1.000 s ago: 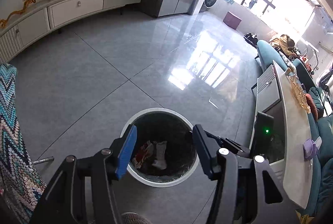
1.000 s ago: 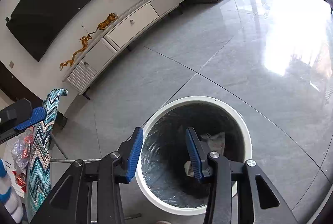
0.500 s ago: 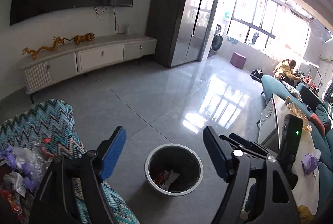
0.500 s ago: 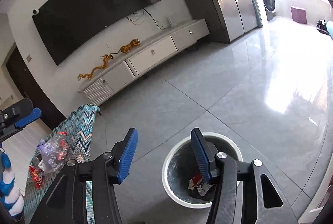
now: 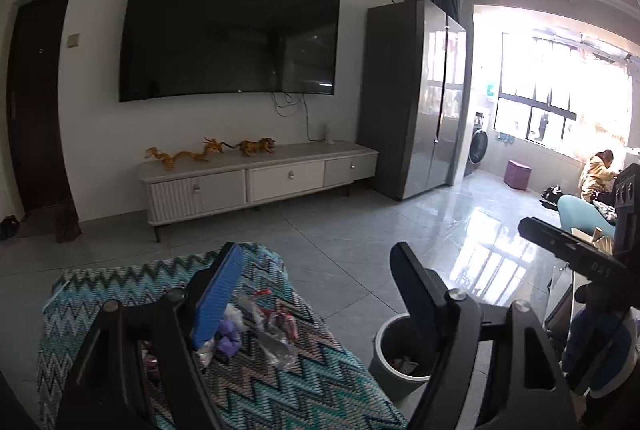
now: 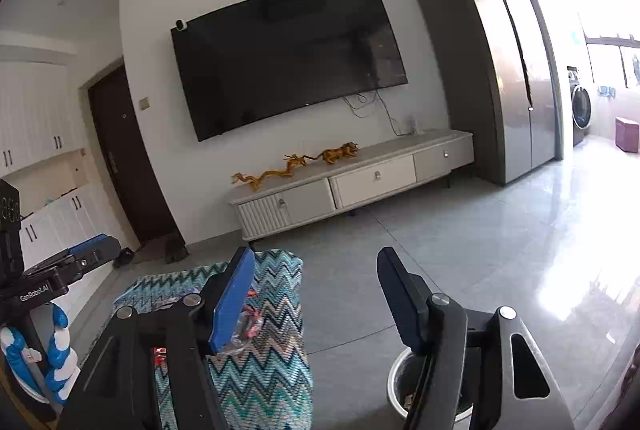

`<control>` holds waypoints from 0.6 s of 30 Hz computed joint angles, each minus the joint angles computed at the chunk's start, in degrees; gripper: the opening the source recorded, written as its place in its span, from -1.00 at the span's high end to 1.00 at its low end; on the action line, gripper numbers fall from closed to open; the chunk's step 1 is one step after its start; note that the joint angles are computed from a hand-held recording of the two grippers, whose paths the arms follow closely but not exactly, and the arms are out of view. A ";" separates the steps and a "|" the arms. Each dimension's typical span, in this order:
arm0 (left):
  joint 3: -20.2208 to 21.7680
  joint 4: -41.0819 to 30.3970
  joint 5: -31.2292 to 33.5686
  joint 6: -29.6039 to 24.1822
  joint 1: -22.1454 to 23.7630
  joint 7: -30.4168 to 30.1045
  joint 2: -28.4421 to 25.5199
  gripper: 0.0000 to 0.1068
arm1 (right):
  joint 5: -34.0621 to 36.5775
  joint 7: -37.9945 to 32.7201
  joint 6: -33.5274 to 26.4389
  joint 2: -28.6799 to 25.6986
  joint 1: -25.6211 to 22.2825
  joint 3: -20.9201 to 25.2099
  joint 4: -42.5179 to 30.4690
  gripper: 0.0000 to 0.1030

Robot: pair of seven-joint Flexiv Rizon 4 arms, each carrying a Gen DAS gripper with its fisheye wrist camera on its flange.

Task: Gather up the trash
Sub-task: 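Move both open tools back to the trash pile on the blanket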

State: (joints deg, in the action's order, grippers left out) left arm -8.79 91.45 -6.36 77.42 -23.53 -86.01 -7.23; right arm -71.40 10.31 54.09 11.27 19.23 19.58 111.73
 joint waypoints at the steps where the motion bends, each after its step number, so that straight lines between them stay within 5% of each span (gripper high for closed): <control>1: 0.69 1.41 0.05 0.65 0.35 -0.18 1.28 -0.41 | -0.53 -0.31 -0.33 -0.76 0.45 0.44 -1.22 -0.23; 10: 3.13 11.76 -0.66 4.09 4.19 0.44 10.22 -0.41 | -5.84 -2.51 -1.73 -6.05 6.48 0.58 -8.77 -0.31; 18: 4.61 17.96 -10.19 7.13 3.97 7.14 11.93 -0.41 | -7.22 -5.13 -1.34 -10.46 10.66 -1.72 -13.19 -0.41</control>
